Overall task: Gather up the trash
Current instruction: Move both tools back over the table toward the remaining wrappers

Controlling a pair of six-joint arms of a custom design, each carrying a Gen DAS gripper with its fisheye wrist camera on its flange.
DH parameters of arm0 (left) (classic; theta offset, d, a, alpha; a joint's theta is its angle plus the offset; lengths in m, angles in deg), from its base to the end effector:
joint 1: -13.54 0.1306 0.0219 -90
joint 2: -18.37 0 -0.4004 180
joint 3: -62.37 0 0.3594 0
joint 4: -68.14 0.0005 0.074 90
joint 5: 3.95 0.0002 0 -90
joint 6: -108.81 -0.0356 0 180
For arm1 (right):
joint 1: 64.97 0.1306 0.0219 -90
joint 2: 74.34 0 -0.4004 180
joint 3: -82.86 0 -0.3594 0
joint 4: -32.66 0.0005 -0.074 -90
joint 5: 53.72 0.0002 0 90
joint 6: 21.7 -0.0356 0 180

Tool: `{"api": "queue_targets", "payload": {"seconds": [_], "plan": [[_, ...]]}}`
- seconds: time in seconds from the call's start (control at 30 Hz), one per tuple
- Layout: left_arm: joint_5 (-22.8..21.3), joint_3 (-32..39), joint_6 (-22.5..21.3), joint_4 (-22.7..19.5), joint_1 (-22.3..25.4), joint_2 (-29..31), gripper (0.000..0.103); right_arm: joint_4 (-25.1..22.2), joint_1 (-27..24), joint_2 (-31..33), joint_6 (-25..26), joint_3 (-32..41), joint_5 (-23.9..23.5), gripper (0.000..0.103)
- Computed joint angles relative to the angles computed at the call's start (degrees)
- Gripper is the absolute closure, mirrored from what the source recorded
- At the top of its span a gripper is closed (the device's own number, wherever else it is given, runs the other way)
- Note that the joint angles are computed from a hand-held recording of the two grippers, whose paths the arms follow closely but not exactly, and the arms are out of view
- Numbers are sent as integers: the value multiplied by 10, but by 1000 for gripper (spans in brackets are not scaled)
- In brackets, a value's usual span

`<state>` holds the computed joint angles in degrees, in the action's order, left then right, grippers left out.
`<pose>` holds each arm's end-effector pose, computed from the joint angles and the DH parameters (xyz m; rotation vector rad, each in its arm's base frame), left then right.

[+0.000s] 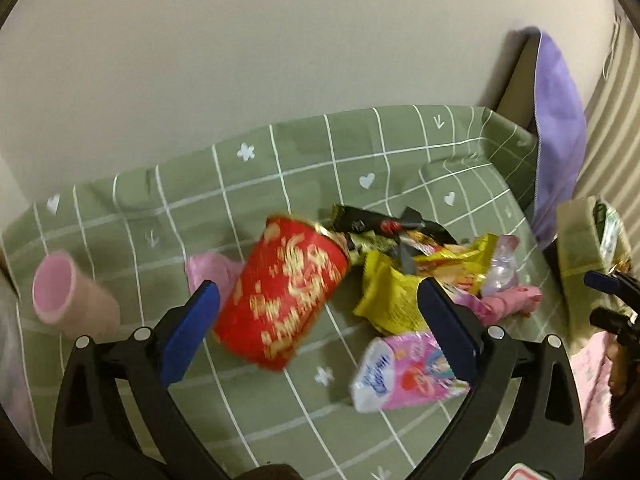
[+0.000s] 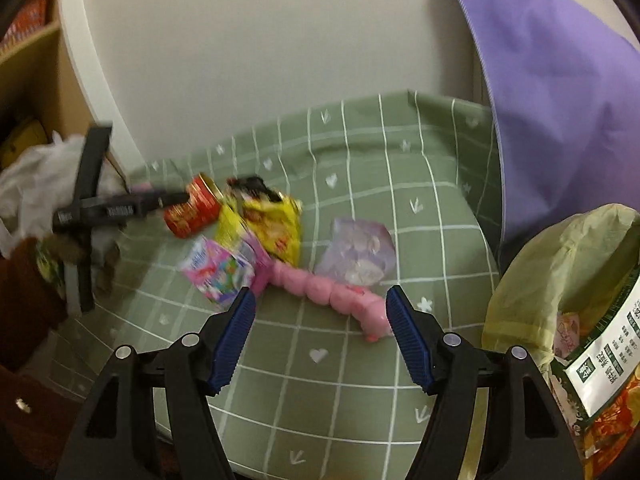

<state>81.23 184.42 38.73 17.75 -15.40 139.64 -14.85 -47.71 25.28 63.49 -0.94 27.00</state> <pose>0.5787 -0.3171 0.3942 0.1550 2.4475 -0.2791 0.4914 0.1582 0.4191 -0.3396 2.4557 0.3657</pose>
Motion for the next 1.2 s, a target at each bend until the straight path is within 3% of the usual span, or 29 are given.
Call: {"api": "queue_targets", "payload": {"seconds": [0.17, 0.23, 0.33, 0.47, 0.57, 0.67, 0.87, 1.03, 1.2], "plan": [[-6, 63, -12, -54, 9, 49, 13, -20, 5, 18, 15, 0, 5, 39], [-7, 80, -3, -76, 12, 62, 23, -18, 8, 23, 16, 1, 16, 39], [17, 55, 24, -72, 17, 51, 36, -16, 15, 34, 14, 8, 29, 39], [40, -20, 74, -47, 18, 6, 45, -13, 28, 55, 42, 25, -2, 39], [48, -90, 119, -11, 12, -39, 45, -17, 44, 78, 87, 47, -28, 39], [30, -151, 155, 15, 1, -86, 45, -29, 60, 108, 134, 83, -50, 39], [-32, -194, 196, 1, -5, -134, 36, -30, 86, 172, 170, 153, -75, 39], [-74, -233, 234, 12, 0, -176, 27, -69, 99, 203, 159, 179, -67, 41], [-99, -241, 234, 8, -1, -188, 26, -76, 108, 170, 131, 125, -97, 41]]}}
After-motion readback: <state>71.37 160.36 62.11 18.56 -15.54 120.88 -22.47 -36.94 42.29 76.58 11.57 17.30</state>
